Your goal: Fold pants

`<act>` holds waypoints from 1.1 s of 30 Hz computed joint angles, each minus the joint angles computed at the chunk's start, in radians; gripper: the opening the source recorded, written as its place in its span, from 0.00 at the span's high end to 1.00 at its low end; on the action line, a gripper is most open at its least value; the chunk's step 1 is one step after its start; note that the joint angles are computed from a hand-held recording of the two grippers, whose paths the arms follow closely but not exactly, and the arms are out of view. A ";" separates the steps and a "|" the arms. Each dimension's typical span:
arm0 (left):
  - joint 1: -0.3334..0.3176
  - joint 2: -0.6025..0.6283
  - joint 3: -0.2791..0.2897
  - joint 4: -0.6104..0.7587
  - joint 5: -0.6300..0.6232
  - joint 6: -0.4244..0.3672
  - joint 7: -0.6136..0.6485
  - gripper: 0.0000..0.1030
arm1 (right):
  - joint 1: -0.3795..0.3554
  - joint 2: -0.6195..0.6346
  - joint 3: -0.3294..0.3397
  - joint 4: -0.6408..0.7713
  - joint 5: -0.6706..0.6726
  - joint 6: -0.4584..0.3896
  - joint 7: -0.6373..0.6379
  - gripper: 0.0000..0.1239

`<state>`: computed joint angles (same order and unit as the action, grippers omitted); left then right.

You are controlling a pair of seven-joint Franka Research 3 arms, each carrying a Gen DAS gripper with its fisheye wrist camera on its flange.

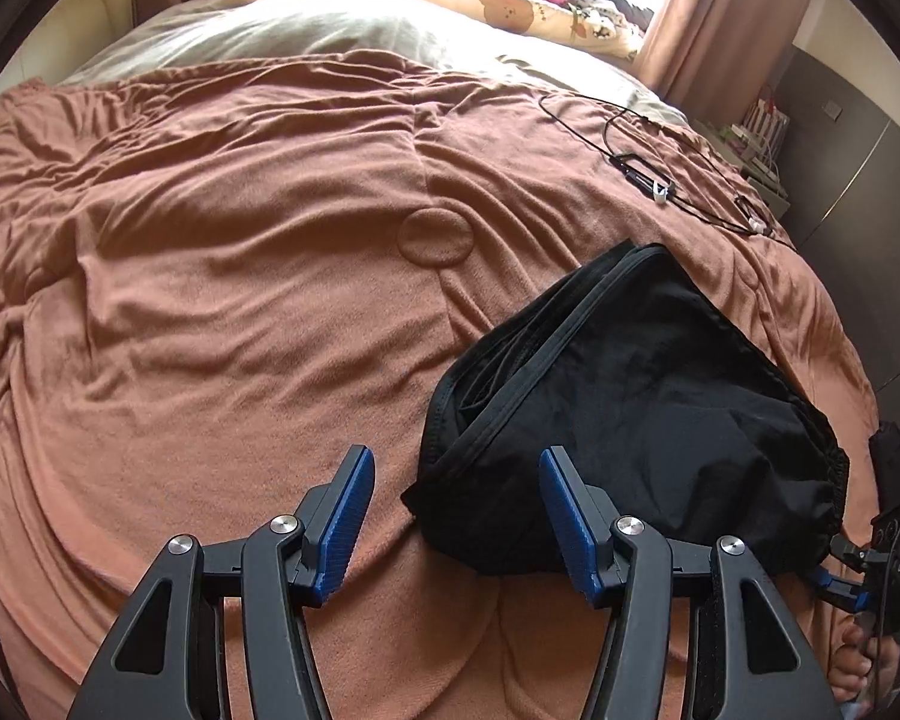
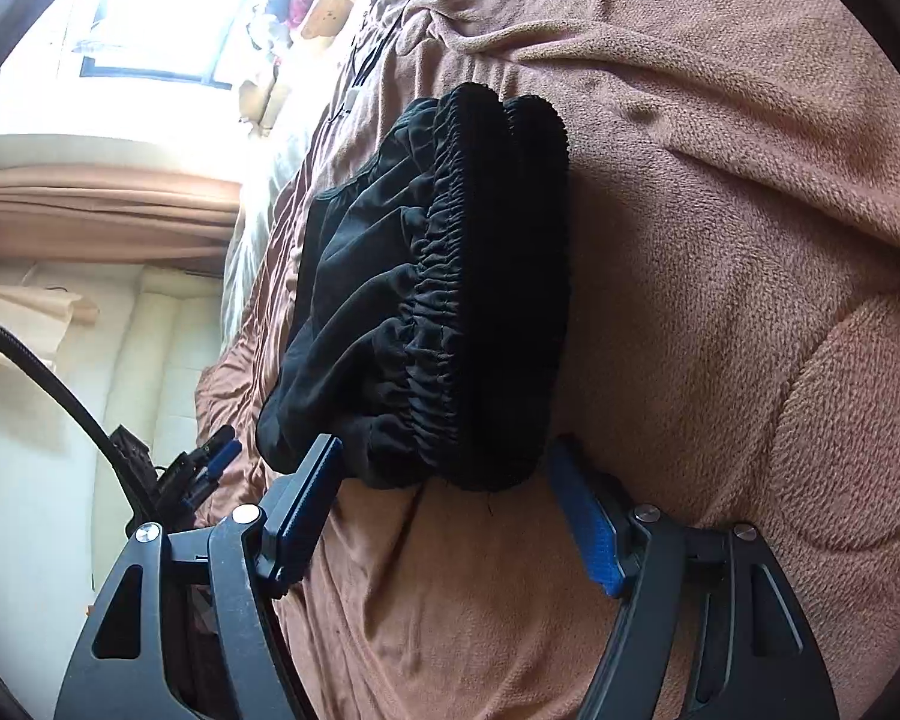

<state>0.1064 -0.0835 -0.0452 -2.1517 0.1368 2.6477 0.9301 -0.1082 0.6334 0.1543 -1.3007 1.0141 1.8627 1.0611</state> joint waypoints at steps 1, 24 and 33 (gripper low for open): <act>-0.001 -0.007 0.004 -0.018 -0.026 0.011 0.008 0.42 | 0.001 0.010 0.000 0.014 -0.002 -0.001 0.003 0.44; -0.032 0.086 -0.007 -0.070 -0.629 0.144 0.369 0.41 | -0.048 0.035 0.019 0.056 0.007 0.047 -0.064 0.83; -0.012 0.143 -0.024 -0.003 -0.462 0.114 0.269 0.41 | -0.006 0.006 0.004 0.021 -0.002 0.073 -0.050 0.83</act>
